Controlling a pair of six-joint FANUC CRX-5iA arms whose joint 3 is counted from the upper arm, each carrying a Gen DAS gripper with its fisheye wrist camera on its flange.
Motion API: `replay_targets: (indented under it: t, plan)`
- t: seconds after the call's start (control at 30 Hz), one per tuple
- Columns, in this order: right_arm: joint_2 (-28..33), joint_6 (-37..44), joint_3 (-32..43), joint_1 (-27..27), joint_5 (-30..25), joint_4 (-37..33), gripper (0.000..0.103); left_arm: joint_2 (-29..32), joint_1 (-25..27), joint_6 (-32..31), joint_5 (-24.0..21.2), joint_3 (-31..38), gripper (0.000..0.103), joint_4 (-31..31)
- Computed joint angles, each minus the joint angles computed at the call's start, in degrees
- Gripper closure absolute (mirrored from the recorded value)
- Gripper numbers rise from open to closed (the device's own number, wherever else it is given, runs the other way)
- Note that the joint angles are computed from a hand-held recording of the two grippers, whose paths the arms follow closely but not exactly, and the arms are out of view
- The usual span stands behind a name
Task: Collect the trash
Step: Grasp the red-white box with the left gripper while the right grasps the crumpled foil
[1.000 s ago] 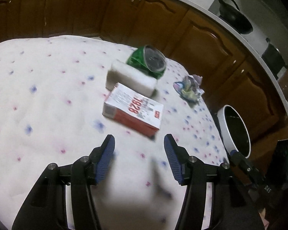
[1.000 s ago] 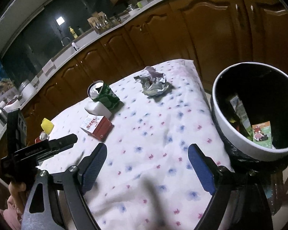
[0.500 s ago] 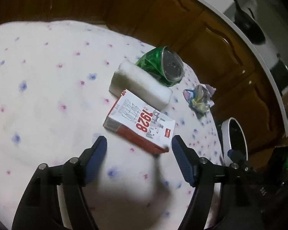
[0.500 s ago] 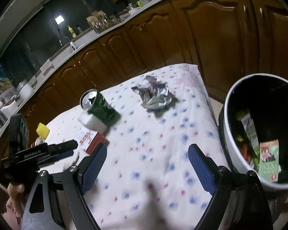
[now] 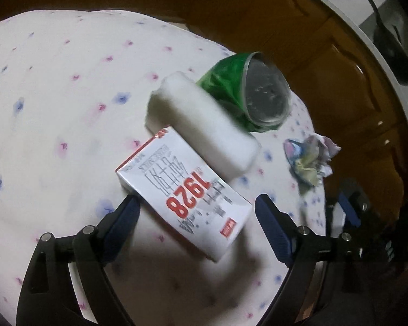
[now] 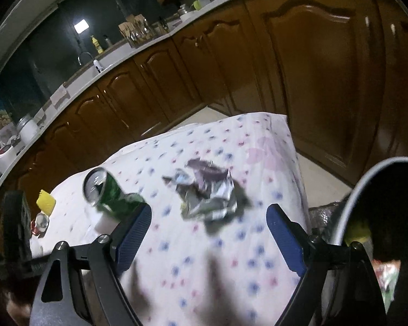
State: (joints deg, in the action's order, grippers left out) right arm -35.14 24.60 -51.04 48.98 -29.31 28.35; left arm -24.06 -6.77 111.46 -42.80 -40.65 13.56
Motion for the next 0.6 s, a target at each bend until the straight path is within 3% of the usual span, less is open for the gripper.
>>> replay_targets:
  t: [0.07, 0.17, 0.2, 0.27, 0.3, 0.37, 0.6]
  plan:
    - [2.86, 2.59, 1.46, -1.14, 1.16, -1.96, 0.015, 0.39, -1.35, 2.34, -0.26, 1.46, 0.015, -3.80]
    - [7.27, 8.21, 4.04, -2.36, 1.87, -6.67, 0.020, -0.43, -1.19, -0.59, 0.57, 0.58, 0.026, -3.66]
    - [8.39, 10.03, 4.63, -2.63, 2.04, -8.18, 0.026, -0.82, -0.77, -2.14, 0.82, -0.01, 0.028, -2.76]
    - [9.25, 11.21, 4.89, -2.52, 1.69, -9.35, 0.061, -1.89, -0.11, -4.96, 0.59, -0.76, 0.029, -2.18]
    - [8.73, 10.46, 4.40, -2.13, 1.64, -8.79, 0.063, -2.42, 0.13, -6.39, 0.37, -1.08, 0.030, -2.01]
    - [6.40, 7.23, 2.33, -0.94, 1.92, -5.03, 0.076, -4.00, 1.01, -9.55, -0.26, -2.23, 0.030, -0.93]
    - [-2.37, 2.59, -1.45, 4.76, -2.68, -2.47, 0.078, -13.51, 7.06, -28.01, -6.43, -8.40, 0.032, 7.44]
